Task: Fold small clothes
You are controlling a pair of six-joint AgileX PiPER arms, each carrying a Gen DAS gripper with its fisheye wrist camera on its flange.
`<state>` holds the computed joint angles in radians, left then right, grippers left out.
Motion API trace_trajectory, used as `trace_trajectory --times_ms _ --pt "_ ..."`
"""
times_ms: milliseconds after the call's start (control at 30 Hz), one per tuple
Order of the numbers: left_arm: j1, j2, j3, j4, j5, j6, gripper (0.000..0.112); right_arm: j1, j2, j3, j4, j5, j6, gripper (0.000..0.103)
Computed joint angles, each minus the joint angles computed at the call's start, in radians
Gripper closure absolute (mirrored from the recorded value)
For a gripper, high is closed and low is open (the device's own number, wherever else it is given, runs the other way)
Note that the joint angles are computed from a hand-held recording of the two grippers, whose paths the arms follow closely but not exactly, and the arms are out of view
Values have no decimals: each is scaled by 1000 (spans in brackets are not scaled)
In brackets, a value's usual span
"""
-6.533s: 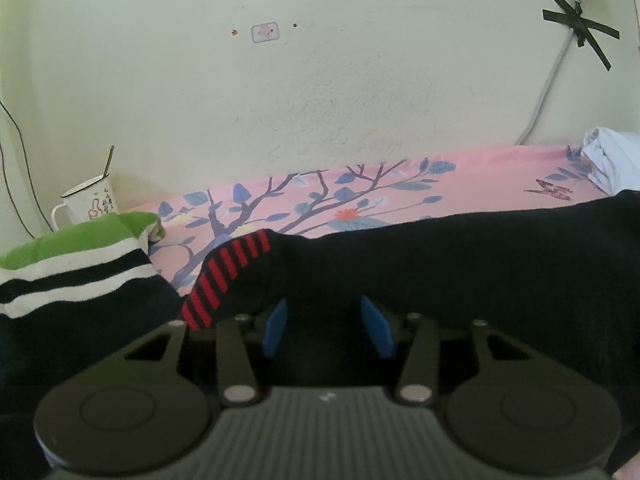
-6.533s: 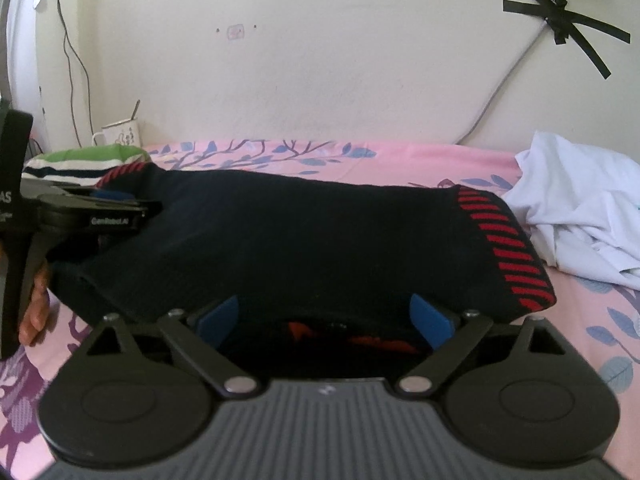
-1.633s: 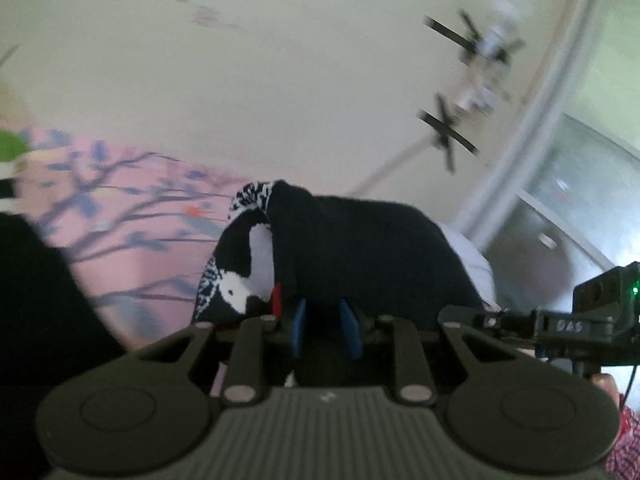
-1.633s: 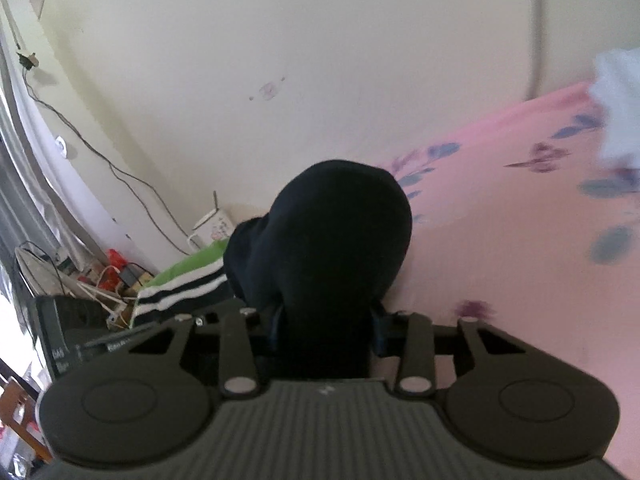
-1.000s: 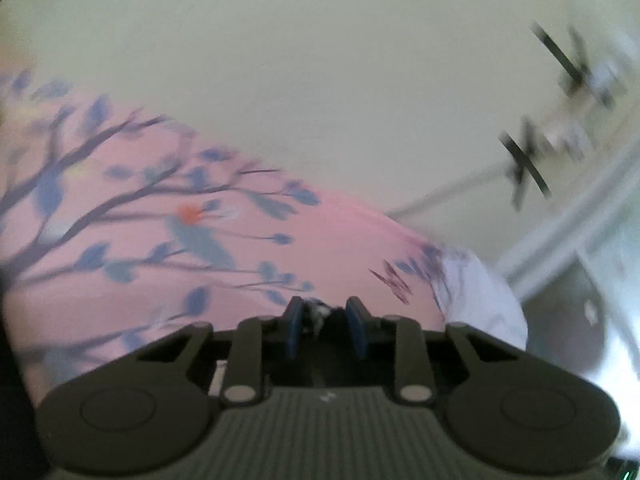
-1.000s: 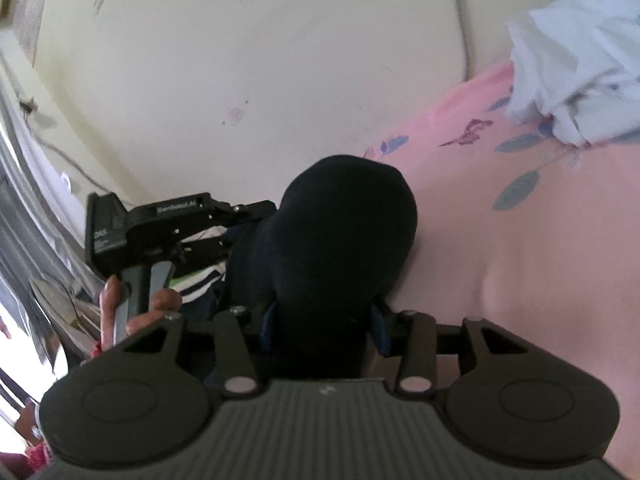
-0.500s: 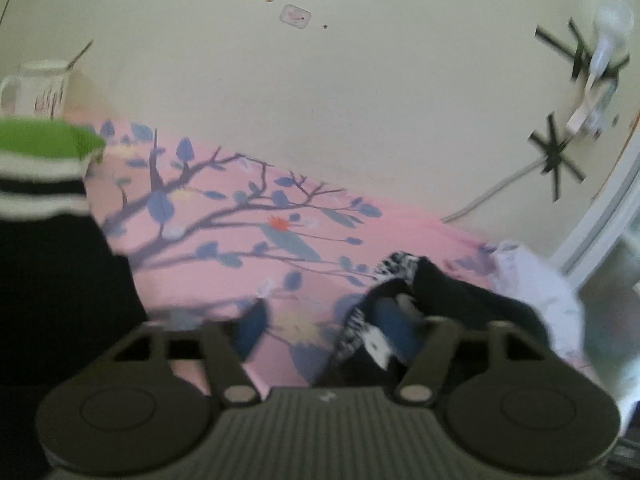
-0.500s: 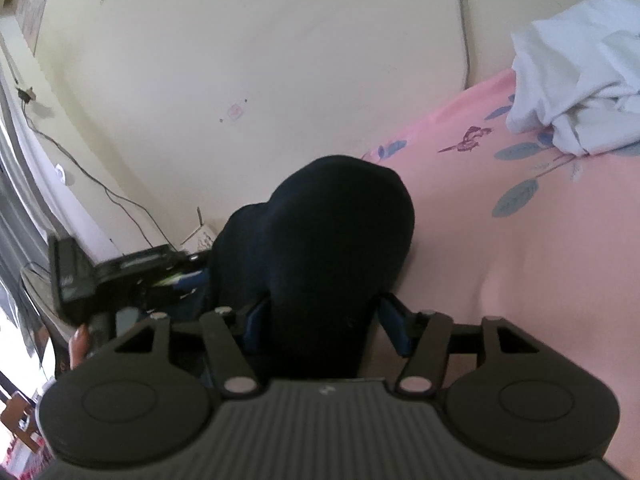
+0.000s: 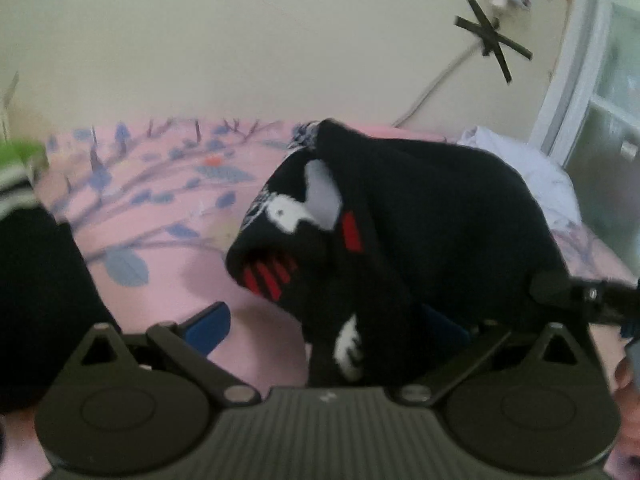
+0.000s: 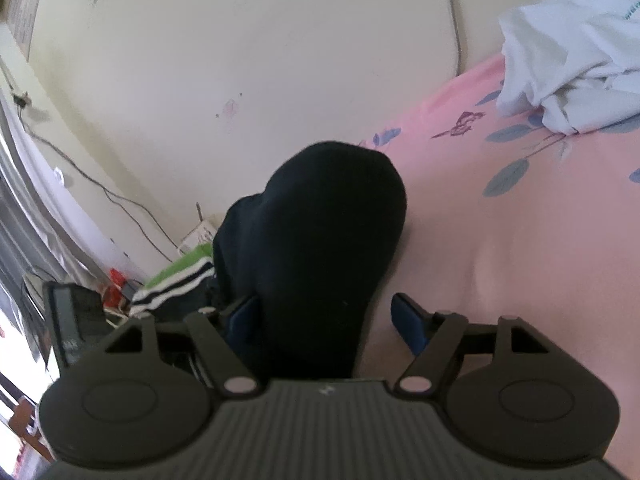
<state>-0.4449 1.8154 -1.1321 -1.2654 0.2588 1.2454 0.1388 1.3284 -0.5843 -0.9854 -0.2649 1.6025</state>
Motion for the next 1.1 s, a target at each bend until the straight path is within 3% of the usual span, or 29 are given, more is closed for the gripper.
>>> trace_trajectory --times_ms 67,200,567,733,867,967,1100 --pt "-5 -6 11 -20 -16 24 9 18 5 -7 50 21 -43 35" --pt "35 11 -20 54 69 -77 9 33 11 -5 157 33 -147 34" --pt "38 10 -12 18 67 -41 9 59 16 -9 297 62 -291 32" --pt "38 11 -11 6 66 -31 9 55 19 -12 283 60 -283 30" --pt "42 9 -6 -17 72 -9 9 82 23 -15 456 81 -443 30" --pt "47 8 -2 -43 80 15 9 67 23 -10 390 63 -379 30" --pt "50 6 5 -70 85 40 9 72 23 -10 414 65 -400 30"
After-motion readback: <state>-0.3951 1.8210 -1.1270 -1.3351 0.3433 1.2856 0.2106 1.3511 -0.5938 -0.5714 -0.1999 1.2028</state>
